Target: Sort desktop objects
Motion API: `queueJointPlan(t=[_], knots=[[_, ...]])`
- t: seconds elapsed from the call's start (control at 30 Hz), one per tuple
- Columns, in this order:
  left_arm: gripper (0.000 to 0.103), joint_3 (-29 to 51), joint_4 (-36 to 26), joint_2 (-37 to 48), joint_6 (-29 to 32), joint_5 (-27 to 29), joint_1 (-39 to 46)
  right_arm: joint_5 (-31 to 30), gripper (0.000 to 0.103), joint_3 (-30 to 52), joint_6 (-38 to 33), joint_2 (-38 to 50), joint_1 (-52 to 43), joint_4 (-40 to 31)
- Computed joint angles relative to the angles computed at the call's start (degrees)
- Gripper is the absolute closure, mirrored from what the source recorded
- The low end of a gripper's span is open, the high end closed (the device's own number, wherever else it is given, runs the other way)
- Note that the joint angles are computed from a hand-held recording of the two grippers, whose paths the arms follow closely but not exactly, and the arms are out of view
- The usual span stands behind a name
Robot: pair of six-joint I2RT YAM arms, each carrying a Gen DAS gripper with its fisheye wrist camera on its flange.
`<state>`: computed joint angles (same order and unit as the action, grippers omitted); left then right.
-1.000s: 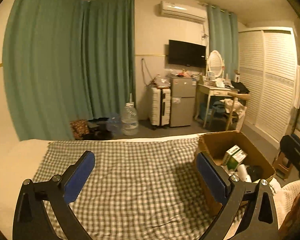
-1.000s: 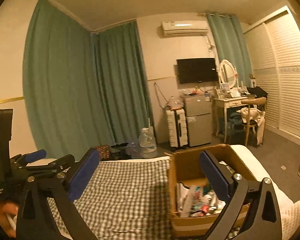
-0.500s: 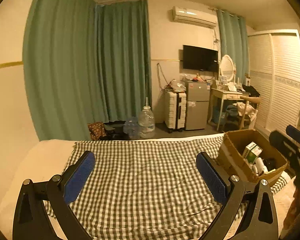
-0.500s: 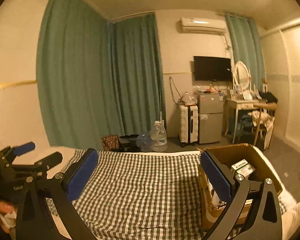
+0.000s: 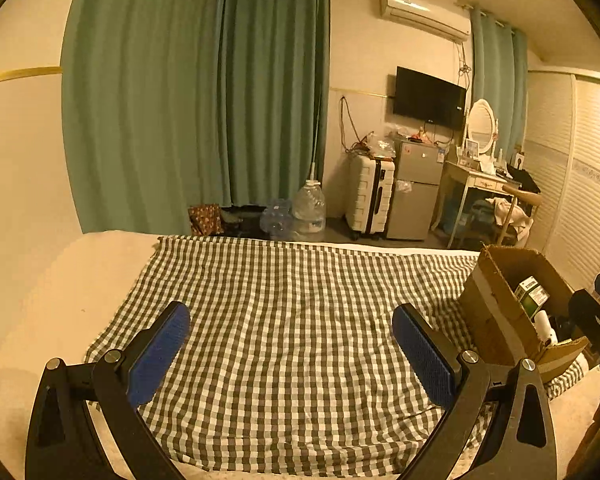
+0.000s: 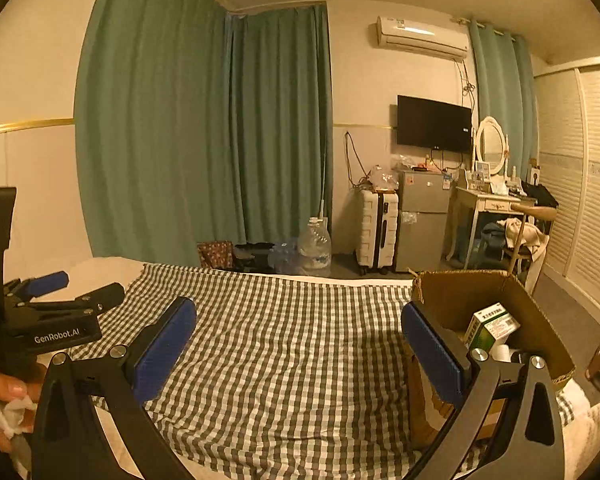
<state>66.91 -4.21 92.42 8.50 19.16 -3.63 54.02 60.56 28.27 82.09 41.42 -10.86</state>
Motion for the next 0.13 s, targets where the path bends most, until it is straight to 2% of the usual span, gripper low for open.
queueJointPlan(t=[0.13], knots=[[0.000,0.4,-0.3,0.2,-0.5,1.5,0.4,0.1,0.000,-0.2,0.1,-0.4,-0.1,-0.7]])
